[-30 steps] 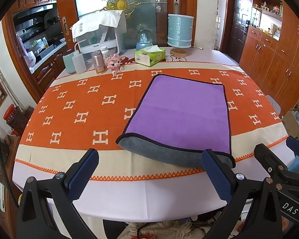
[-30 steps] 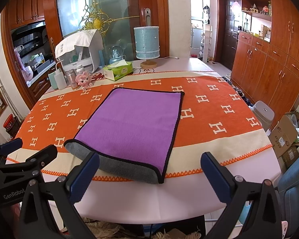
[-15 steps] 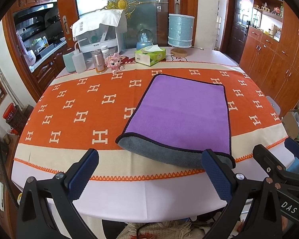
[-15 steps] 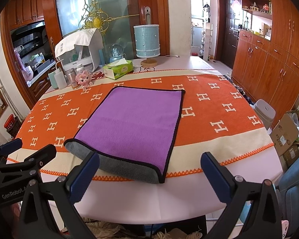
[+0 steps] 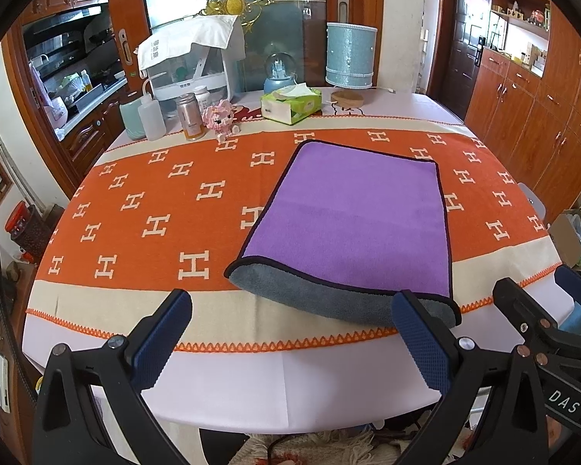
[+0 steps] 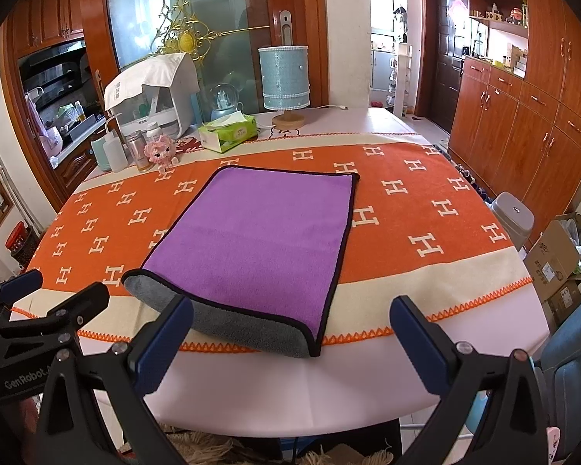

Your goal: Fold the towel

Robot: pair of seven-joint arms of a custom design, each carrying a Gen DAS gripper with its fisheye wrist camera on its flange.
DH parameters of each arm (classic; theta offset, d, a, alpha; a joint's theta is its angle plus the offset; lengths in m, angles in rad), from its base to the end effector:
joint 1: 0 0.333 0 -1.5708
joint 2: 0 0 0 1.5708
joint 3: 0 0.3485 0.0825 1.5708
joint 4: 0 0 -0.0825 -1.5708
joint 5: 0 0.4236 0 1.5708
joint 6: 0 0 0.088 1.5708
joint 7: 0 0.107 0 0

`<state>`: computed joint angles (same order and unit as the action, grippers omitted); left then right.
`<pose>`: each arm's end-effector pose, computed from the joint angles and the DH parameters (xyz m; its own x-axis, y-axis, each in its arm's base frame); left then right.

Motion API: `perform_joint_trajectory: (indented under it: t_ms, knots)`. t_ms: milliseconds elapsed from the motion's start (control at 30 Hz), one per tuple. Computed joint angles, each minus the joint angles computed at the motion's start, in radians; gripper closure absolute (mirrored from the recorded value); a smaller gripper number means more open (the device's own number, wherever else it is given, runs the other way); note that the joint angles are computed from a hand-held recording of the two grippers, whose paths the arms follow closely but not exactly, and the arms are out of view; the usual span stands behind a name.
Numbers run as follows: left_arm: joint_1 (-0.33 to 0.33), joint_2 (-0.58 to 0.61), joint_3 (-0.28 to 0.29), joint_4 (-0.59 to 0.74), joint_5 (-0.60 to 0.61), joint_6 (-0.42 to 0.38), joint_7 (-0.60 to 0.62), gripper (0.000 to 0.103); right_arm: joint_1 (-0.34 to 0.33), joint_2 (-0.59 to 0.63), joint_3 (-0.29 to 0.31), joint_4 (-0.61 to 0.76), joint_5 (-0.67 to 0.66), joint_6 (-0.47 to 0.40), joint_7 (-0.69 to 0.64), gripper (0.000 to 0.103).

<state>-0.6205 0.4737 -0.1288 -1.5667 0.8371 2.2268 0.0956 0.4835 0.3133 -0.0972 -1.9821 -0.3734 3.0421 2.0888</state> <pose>0.5808 -0.4881 0.4088 0.2876 -0.9574 -0.0245 -0.7530 -0.2102 -0.6236 0.6278 0.2913 0.3975 0.2566 -0.9655 -0.0442 -0.7106 -0.1575 -0.6858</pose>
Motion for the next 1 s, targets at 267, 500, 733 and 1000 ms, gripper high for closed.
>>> perform_joint_trajectory:
  t_ms: [267,500,733,1000]
  knots:
    - [0.022,-0.005,0.001,-0.026,-0.018,0.063,0.006,0.001,0.005,0.014,-0.004,0.009,0.002,-0.002,0.003,0.001]
    - [0.033,0.000,0.007,-0.029,-0.026,0.116,0.025,0.002,0.008,0.031,-0.008,0.025,0.009,-0.010,0.006,0.001]
    - [0.013,0.018,0.048,-0.006,0.072,0.113,0.077,0.002,0.015,0.057,-0.023,0.063,0.005,-0.051,0.029,0.001]
    - [0.085,0.013,0.061,-0.029,0.107,0.246,0.165,0.002,-0.013,0.094,-0.015,0.097,-0.011,-0.034,0.032,0.001]
